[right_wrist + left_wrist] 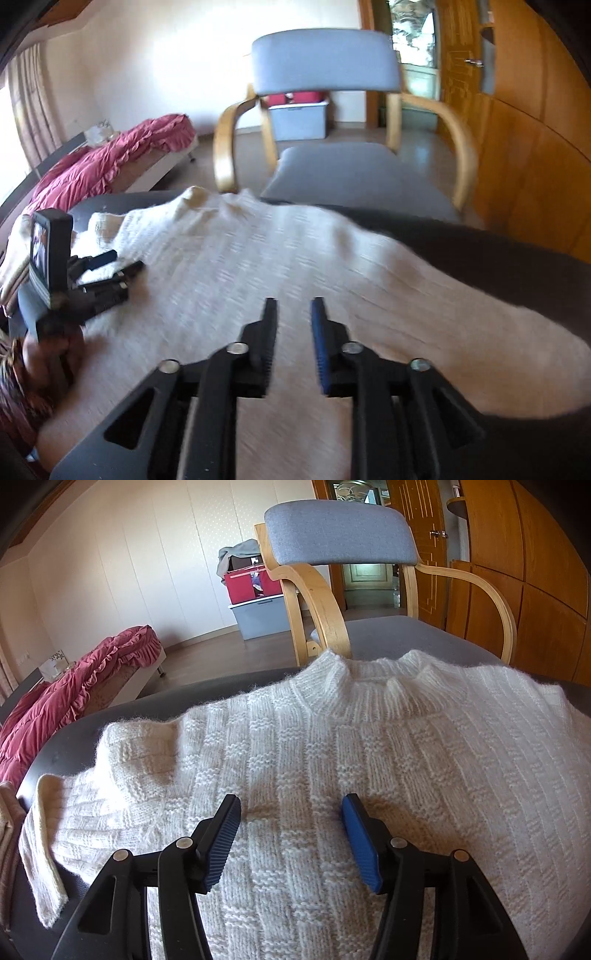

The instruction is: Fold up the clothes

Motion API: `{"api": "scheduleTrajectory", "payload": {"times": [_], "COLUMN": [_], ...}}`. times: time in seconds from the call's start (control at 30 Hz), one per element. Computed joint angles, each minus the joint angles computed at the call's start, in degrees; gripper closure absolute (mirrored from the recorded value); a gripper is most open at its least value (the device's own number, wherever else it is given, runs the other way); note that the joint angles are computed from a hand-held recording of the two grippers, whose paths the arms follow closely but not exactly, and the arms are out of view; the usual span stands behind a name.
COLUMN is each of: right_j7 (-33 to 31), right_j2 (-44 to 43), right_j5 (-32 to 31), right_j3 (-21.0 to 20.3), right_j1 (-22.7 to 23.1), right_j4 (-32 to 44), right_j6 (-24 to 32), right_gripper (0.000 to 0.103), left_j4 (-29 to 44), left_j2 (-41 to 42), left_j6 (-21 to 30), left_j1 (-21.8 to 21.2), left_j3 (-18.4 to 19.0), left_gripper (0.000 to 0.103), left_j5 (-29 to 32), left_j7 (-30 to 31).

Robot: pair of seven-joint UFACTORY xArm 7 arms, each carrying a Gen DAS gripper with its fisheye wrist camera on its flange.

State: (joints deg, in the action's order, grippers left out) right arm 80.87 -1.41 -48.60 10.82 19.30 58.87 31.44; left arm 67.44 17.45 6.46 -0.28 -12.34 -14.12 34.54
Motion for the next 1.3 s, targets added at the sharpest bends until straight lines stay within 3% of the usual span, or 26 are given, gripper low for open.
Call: {"api": "scheduleTrajectory", "payload": {"times": [0.13, 0.27, 0.37, 0.5, 0.6, 0.77, 0.83, 0.97, 1.1, 1.2, 1.3], "right_j7": [-2.22, -1.86, -2.04, -1.03, -1.25, -1.11, -0.66, -0.09, -0.18, -0.42, -0.67], "right_j2": [10.88, 15.61, 16.36, 15.57, 15.15, 17.19, 16.87, 16.4, 16.29, 16.42, 16.58], "right_j5": [2.9, -1.88, -2.88, -2.93, -2.77, -3.21, -3.31, -3.47, -3.43, -3.37, -3.3], "right_j3": [-1.03, -5.43, -6.21, -6.79, -6.67, -7.39, -7.65, -7.83, -7.74, -7.66, -7.59], "right_j1": [0.18, 6.36, 8.71, 8.64, 8.72, 8.77, 8.67, 8.39, 8.4, 8.53, 8.73], "right_j4": [8.23, 12.74, 14.4, 13.18, 12.95, 14.32, 13.7, 12.86, 12.77, 13.02, 13.35], "right_j6": [-2.81, 6.62, 10.9, 8.99, 9.4, 8.42, 7.38, 6.01, 5.9, 6.34, 6.96], "right_gripper": [0.075, 0.075, 0.075, 0.075, 0.074, 0.074, 0.074, 0.074, 0.072, 0.071, 0.071], "left_j4": [0.22, 4.2, 10.41, 21.4, 30.39, 36.83, 36.97, 31.51, 27.46, 27.31, 24.14], "left_j2": [-0.07, 0.97, 3.68, 11.19, 17.02, 20.14, 19.0, 13.49, 10.23, 9.73, 7.9], "left_j6": [0.91, 7.98, 14.99, 17.64, 21.73, 26.32, 28.17, 26.43, 25.98, 31.59, 32.9], "left_j1": [1.13, 5.53, 6.83, 2.17, 4.24, 5.85, 9.11, 16.25, 18.61, 20.25, 21.57], "left_j3": [-1.24, -4.94, -4.61, 2.96, 2.5, 2.34, -0.09, -3.33, 0.46, 3.14, 4.72], "left_gripper": [0.045, 0.045, 0.045, 0.045, 0.045, 0.049, 0.049, 0.047, 0.047, 0.047, 0.047], "left_j5": [-1.5, -9.1, -14.76, -8.95, -9.24, -6.06, -8.92, -19.39, -22.15, -22.49, -23.84], "left_j7": [0.91, 5.53, 7.33, -0.52, -1.8, 0.77, 5.47, 17.7, 23.84, 25.86, 30.61]}}
